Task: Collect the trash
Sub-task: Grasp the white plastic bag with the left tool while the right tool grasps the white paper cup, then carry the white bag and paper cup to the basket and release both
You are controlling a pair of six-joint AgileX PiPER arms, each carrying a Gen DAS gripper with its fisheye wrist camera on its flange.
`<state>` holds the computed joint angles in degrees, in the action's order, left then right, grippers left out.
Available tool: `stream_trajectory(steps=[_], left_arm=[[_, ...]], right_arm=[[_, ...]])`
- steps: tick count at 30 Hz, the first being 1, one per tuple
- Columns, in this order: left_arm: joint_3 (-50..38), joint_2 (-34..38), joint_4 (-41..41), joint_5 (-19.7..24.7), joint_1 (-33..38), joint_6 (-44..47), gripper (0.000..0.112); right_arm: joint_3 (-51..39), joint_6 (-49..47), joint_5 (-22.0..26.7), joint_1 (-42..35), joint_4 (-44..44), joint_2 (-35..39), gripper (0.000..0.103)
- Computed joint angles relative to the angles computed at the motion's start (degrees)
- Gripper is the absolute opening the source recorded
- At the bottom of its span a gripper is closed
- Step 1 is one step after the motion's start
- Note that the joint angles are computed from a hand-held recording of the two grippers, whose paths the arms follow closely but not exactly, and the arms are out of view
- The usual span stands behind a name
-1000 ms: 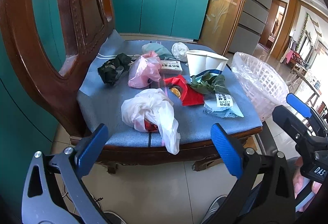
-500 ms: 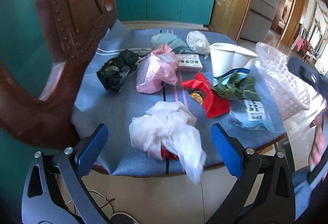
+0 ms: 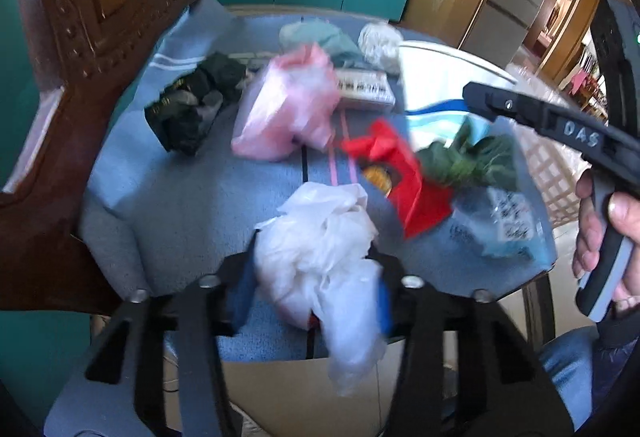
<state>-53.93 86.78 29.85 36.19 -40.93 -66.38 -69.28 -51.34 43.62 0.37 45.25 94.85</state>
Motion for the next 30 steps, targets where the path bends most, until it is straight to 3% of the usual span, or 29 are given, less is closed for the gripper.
stream_trajectory(steps=[4,8,13,17,20,30], left_arm=[[1.7,-3.7,6.5,-0.7,-1.4,-6.7,0.031],[4.9,-10.0,17.4,-0.6,-5.3,-18.3,0.029],[8.2,-17.6,32.0,8.3,-14.8,-33.6,0.029],[8.3,-18.5,34.5,12.6,-18.5,-37.2,0.029],[7.3,-17.4,36.1,15.8,-20.7,-38.3,0.029],[7.5,-17.5,35.2,16.0,-21.6,-38.2,0.029]], right_arm=[[3.2,-5.5,-1.4,-1.4,5.6,-4.6,0.018],[6.8,-9.5,-2.4,-4.5,10.5,-10.2,0.017],[15.2,-12.4,-0.4,-11.1,16.2,-22.6,0.017],[24.3,-15.2,1.4,-15.5,17.8,-34.4,0.017],[28.2,-14.9,0.6,-16.0,17.2,-38.9,0.017],[28.8,-14.6,0.0,-15.3,15.9,-38.5,0.017]])
